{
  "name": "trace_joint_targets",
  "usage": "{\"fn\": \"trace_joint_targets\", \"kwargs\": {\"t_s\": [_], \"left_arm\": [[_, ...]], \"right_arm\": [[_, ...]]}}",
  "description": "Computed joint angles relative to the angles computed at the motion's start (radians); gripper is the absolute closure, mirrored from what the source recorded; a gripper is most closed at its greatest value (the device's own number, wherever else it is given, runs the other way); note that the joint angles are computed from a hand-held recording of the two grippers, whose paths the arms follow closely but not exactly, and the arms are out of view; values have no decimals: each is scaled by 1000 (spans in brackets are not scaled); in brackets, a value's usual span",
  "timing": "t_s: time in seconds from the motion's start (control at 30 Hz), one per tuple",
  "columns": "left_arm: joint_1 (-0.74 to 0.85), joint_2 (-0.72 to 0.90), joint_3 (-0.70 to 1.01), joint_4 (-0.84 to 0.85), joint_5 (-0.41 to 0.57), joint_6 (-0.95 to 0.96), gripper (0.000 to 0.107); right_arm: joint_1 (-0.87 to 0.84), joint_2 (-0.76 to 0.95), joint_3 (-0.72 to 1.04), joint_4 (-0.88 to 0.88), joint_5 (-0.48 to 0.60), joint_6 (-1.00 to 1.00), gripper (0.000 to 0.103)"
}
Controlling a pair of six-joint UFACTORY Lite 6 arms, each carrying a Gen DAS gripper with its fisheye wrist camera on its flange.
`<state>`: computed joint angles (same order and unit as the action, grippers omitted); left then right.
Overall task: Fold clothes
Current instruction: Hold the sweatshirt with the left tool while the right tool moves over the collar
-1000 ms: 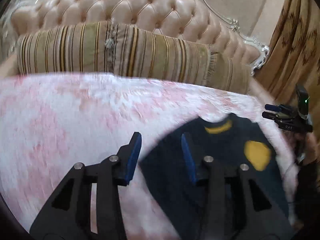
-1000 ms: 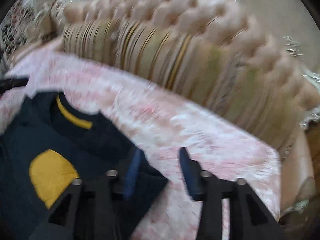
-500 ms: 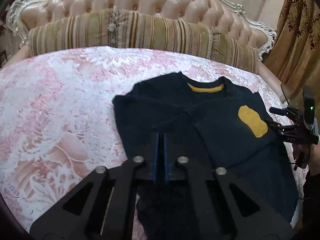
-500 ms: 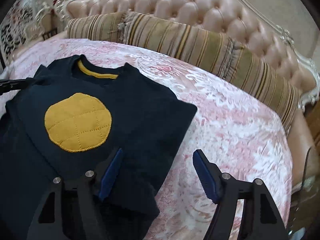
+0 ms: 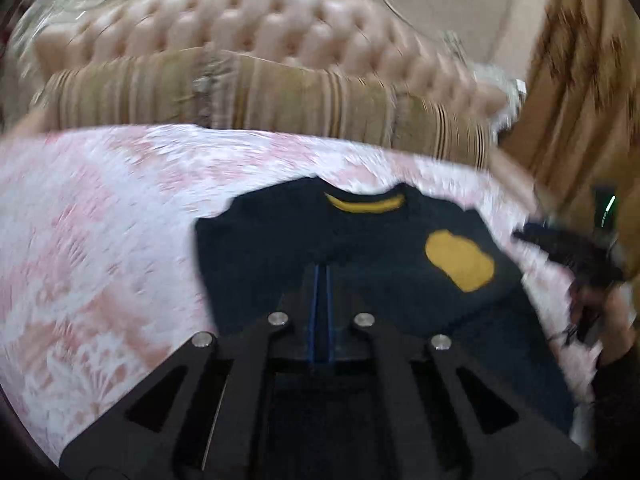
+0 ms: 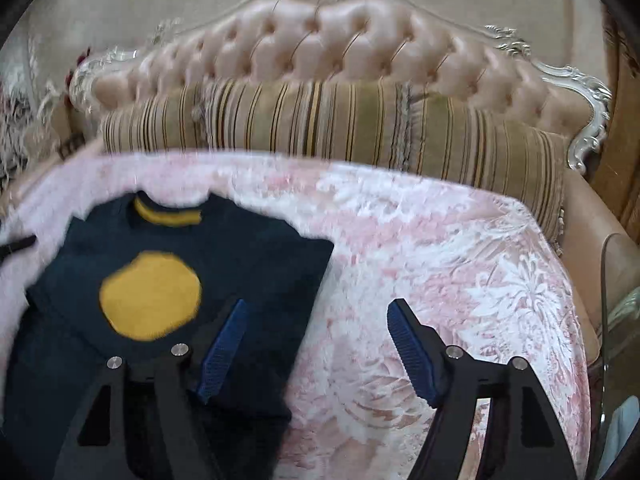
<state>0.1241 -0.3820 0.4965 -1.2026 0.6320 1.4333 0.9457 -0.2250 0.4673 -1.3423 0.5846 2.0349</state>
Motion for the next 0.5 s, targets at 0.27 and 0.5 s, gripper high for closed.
{"fn": "trace_joint_targets", "kwargs": {"t_s": [0.27, 0.5], "left_arm": [[-310, -7, -105, 26, -289, -105, 102], [-247, -101, -157, -222, -136, -15, 100]], "right_arm": [[44, 348, 225, 123, -9, -223, 29], [26, 351, 454, 227, -31, -433, 29]]}}
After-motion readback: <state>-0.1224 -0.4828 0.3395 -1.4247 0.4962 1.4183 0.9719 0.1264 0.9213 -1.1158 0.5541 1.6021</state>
